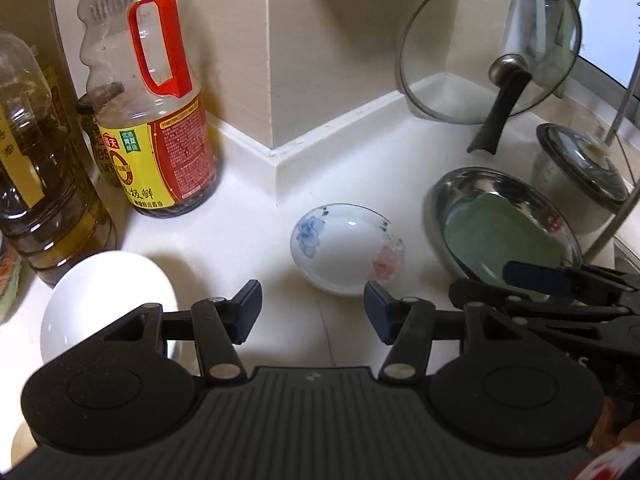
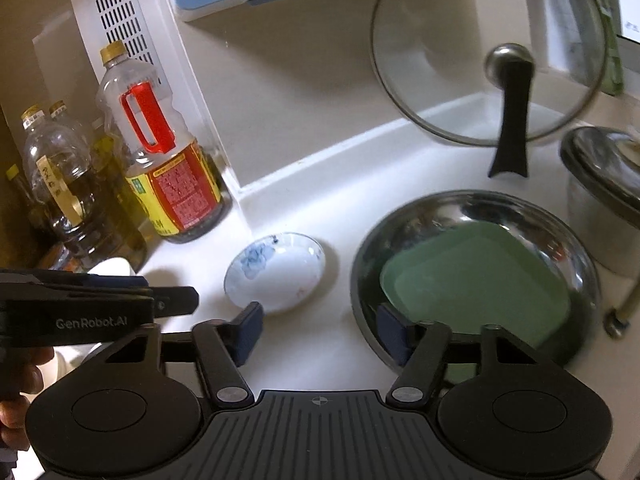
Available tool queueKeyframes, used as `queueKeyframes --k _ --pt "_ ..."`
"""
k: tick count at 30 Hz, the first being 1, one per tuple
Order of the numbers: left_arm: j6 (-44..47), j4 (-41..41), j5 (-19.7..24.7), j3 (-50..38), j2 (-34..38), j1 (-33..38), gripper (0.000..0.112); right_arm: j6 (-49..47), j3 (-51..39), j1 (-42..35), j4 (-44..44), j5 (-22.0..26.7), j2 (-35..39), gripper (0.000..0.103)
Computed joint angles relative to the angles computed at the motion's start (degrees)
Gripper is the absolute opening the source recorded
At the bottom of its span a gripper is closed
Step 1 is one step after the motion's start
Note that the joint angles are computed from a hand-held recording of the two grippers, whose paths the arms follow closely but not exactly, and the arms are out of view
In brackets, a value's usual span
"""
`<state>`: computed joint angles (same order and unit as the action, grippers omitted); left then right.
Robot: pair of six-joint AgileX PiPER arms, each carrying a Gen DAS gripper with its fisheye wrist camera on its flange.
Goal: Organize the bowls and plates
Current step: 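Move the right tool to the blue-and-white saucer and grip its rim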
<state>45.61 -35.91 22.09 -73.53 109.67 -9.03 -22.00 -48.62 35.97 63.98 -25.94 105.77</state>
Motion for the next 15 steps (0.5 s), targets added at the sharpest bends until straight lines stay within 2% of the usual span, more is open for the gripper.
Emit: queueKeyframes --k 3,8,15 --pt "-2.9 2.9 0.9 -3.6 2.6 0.1 0.049 0.4 -3.1 -1.5 -1.6 1.0 2.8 0.053" --pt "-6.5 5.8 5.2 -10.9 7.6 0.4 0.042 1.6 -7.7 -4.0 -4.4 3.1 6.9 0.041" --pt "-12.9 12.4 9.8 -20.8 14.5 -0.4 0.034 -3.6 -14.7 -6.9 -0.5 7.7 12.0 0.032"
